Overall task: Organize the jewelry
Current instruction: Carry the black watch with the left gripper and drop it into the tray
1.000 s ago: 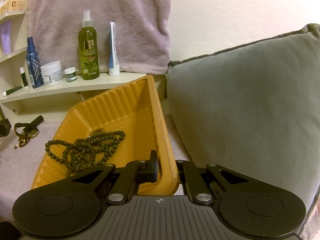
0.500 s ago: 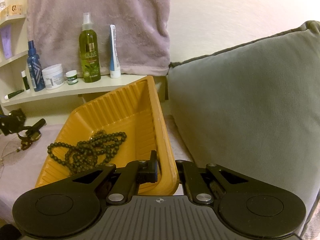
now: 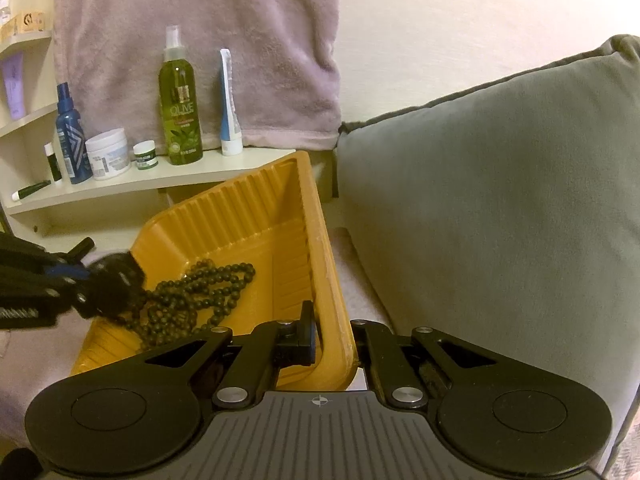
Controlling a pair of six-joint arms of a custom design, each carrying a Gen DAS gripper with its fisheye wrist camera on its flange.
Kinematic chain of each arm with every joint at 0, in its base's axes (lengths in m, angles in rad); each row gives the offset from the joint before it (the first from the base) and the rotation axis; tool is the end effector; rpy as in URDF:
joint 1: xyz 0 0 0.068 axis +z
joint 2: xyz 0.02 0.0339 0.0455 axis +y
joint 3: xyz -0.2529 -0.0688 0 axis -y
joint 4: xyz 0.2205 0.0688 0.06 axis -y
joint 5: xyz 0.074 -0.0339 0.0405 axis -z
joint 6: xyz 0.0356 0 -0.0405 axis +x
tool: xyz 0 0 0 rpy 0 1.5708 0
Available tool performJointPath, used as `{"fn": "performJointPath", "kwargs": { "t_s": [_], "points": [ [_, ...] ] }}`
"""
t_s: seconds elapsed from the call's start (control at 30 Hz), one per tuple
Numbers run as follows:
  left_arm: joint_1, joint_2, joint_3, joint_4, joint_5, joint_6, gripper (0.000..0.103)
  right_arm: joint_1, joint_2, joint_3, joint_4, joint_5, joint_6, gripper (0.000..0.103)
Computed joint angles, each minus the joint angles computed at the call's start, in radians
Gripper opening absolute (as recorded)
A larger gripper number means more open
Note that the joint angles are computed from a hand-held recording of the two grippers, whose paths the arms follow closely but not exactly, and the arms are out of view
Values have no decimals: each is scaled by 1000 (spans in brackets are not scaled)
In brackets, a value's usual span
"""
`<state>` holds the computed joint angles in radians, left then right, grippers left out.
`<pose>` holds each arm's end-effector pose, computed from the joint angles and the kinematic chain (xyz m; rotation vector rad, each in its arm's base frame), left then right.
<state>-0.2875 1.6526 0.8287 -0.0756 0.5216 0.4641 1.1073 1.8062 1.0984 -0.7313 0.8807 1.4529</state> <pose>0.2824 -0.1020 0.1624 1.0779 2.1292 -0.5586 0.1579 0.2545 0.1658 0.4573 2.2121 -0.1623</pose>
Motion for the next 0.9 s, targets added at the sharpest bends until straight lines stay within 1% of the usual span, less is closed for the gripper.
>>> {"fn": "performJointPath", "kwargs": {
  "t_s": [0.23,0.43,0.5,0.6,0.73,0.9],
  "points": [
    [-47,15,-14,23,-35,-1,9,2,-8,-12,11,3,-2,5],
    [-47,25,-26,39,-50,9,9,3,-6,-9,8,4,1,5],
    [-40,23,-24,33,-33,19,15,2,-8,-10,10,2,-2,5],
    [-36,1,-35,42,-37,24,17,4,-7,-7,5,2,4,5],
    [22,-42,-43,55,1,-19,17,6,-5,-4,4,3,5,5],
    [153,-101,-46,62,27,-35,17,7,-4,-5,6,3,5,5]
  ]
}}
